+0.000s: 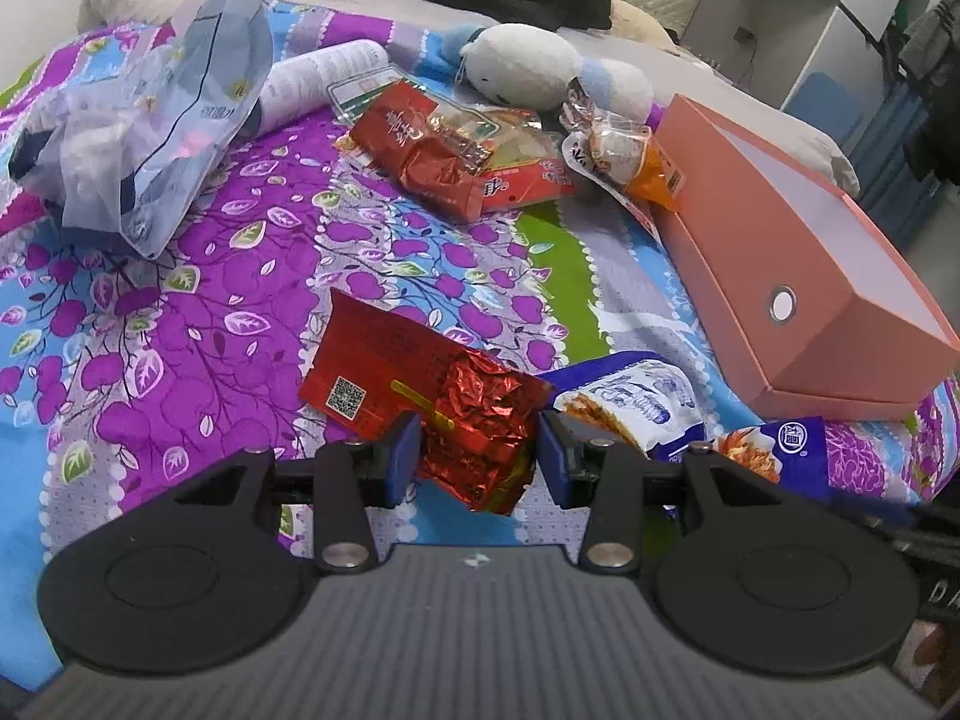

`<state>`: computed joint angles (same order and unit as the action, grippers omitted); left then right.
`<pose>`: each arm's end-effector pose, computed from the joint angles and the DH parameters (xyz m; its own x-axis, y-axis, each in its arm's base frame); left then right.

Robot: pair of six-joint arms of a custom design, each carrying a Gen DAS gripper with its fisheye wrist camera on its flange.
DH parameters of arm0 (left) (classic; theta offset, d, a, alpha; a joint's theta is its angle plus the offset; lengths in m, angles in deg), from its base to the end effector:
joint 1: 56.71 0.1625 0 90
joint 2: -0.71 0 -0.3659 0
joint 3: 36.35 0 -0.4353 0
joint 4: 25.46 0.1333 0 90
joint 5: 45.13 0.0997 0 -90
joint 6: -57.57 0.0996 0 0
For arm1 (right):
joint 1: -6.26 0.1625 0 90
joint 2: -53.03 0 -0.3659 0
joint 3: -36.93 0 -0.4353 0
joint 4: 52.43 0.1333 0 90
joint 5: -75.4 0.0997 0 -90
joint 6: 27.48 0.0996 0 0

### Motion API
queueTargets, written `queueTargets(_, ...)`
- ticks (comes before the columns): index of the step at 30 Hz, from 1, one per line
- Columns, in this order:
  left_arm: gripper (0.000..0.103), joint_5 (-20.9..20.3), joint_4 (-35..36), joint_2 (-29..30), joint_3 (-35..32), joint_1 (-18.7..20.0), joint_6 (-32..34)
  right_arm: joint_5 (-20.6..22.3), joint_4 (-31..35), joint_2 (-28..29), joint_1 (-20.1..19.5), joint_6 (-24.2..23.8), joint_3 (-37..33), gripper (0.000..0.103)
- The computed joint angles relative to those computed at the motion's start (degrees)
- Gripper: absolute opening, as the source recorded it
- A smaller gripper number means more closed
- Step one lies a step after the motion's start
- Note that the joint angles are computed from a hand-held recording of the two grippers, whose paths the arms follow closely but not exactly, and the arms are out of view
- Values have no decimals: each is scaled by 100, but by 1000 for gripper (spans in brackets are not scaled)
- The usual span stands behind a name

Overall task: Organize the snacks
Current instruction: 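Lift the red packet with the left tool while the right tool lifts the blue-white bag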

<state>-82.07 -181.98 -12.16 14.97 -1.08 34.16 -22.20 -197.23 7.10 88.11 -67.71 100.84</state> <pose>-0.2837 -0.7919 -0.0326 -0.8480 -0.2629 -0.4602 0.1757 0.6798 -0.7120 0.0044 -0.8164 0.2717 -0.8138 -0.3446 0.4679 -0.5398 0.7464 -0.3892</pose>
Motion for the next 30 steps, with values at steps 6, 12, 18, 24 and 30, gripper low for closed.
queueTargets(6, 48, -40, 62, -67, 58, 32, -182, 387, -310, 113, 18, -806, -113, 69)
queueTargets(12, 48, -6, 123, -157, 184, 35, -323, 584, 50, 386, 93, -1314, -531, 71)
queueTargets(18, 48, -10, 185, -188, 217, 42, -448, 480, 429, 819, 130, -1666, -1032, 72)
queueTargets(24, 48, -12, 254, -190, 203, 48, -492, 177, 926, 1245, 82, -1408, -1580, 82)
queueTargets(30, 48, -21, 304, -165, 153, 65, -517, 62, 1085, 1458, 51, -1311, -1805, 87)
